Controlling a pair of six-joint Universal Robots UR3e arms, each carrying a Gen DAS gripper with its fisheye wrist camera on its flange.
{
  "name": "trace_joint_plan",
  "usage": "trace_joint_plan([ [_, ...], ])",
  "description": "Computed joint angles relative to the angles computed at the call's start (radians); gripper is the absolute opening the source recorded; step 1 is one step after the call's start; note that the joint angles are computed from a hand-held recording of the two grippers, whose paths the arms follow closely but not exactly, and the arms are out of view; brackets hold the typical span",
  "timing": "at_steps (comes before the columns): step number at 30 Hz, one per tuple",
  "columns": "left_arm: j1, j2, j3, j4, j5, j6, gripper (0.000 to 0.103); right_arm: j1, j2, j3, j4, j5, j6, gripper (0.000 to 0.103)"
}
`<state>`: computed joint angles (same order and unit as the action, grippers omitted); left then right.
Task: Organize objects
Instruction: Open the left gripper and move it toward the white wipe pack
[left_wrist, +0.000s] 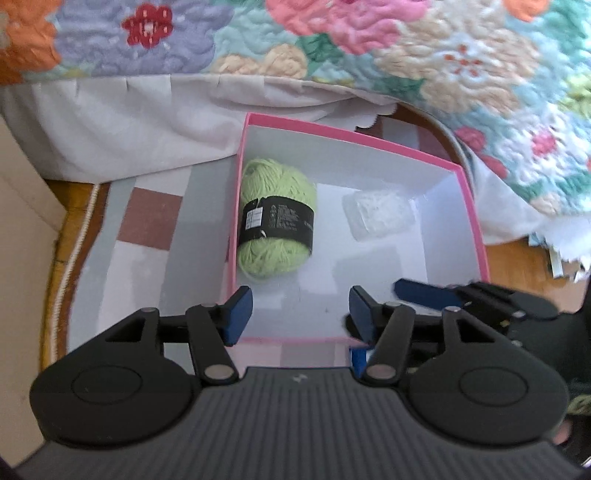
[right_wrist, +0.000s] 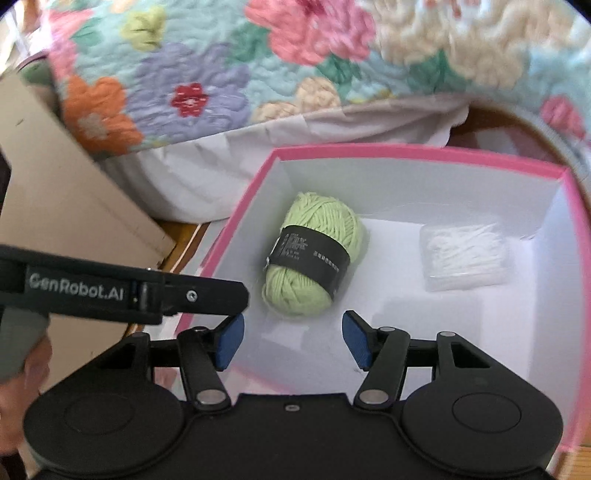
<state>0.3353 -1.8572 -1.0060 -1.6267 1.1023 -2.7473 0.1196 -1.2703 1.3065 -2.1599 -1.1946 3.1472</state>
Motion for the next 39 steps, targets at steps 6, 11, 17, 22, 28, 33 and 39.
trace_joint_plan([
  [6, 0.033, 0.125, 0.068, -0.186, 0.034, 0.109, 0.061, -0.031, -0.184, -0.008, 0.171, 0.005, -0.061, 0.065],
  [11, 0.092, 0.216, 0.156, -0.382, 0.016, 0.261, 0.065, -0.012, -0.299, -0.062, 0.301, -0.043, -0.103, 0.070],
  [17, 0.229, 0.320, 0.264, -0.643, -0.024, 0.466, 0.072, -0.033, -0.464, -0.030, 0.399, 0.001, -0.178, 0.076],
  [22, 0.399, 0.410, 0.290, -0.889, -0.057, 0.734, 0.077, -0.066, -0.654, 0.114, 0.440, 0.071, -0.237, 0.088],
  [28, 0.547, 0.604, 0.069, -0.960, -0.030, 0.965, 0.077, -0.087, -0.830, 0.317, 0.481, 0.135, -0.242, 0.089],
  [33, 0.565, 0.716, -0.140, -0.864, 0.002, 1.014, 0.077, -0.073, -0.924, 0.491, 0.415, 0.197, -0.243, 0.089],
  [39, 0.513, 0.774, -0.423, -0.622, 0.010, 0.878, 0.077, 0.062, -0.857, 0.675, 0.148, 0.117, -0.131, 0.089],
])
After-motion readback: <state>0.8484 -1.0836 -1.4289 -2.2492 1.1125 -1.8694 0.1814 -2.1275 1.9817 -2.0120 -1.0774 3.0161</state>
